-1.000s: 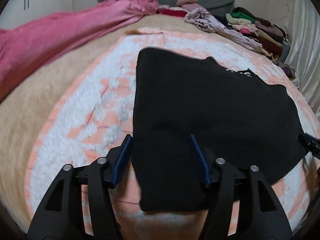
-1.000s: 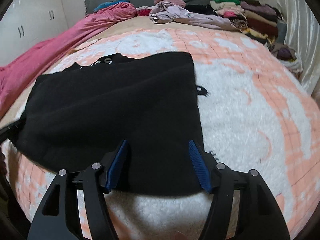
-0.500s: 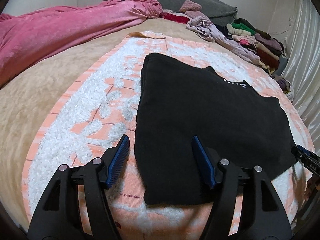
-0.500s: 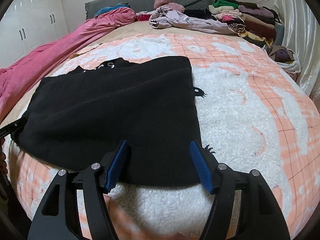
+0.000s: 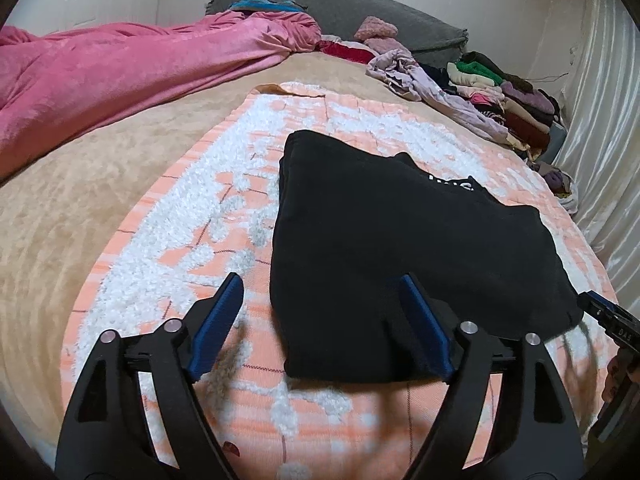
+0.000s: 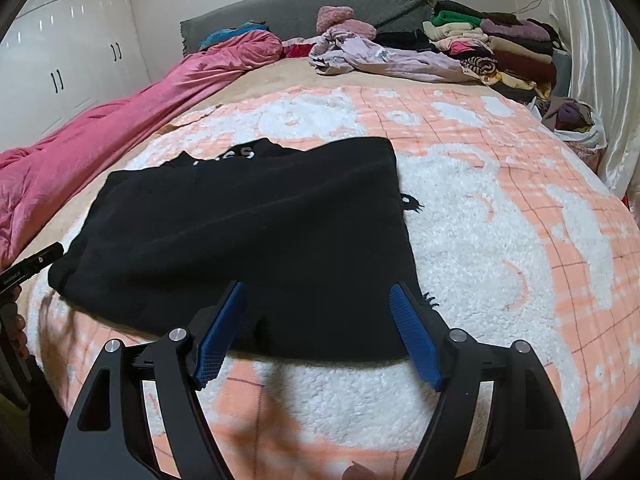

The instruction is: Fold small clothes

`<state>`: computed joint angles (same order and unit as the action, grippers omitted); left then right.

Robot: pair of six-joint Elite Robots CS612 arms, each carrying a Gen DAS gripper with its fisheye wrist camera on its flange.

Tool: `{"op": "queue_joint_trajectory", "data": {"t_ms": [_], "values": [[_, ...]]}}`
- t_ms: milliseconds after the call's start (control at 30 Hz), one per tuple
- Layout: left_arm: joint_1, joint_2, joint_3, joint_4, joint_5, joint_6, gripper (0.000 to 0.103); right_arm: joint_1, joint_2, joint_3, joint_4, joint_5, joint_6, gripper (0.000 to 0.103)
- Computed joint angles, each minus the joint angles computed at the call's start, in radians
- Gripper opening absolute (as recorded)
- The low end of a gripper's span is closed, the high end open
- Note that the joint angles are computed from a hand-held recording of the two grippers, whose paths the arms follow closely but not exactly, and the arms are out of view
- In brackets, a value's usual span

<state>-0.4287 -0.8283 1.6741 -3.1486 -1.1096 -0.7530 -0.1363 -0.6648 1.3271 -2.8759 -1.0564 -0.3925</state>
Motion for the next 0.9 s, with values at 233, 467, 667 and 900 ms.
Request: {"op": "queue_joint_trajectory", "data": {"t_ms": [233,467,667,900], "values": [[-0.005,-0.011,0.008,-0.004,0.014,0.007,0.087,0.000,-0.018,0.022,-0.028,0.033,-0.008,0.089],[-0.008,-0.024,0.018,-0.006,0.035,0.022,0.093,0.012,-0.034,0.041,-0.047,0.037,-0.034,0.090],[-0.009,-0.035,0.028,-0.002,0.059,0.022,0.093,0.025,-0.047,0.057,-0.059,0.058,-0.061,0.093],[-0.003,-0.046,0.041,-0.001,0.070,0.006,0.093,0.049,-0.055,0.069,-0.054,0.091,-0.092,0.094]]}}
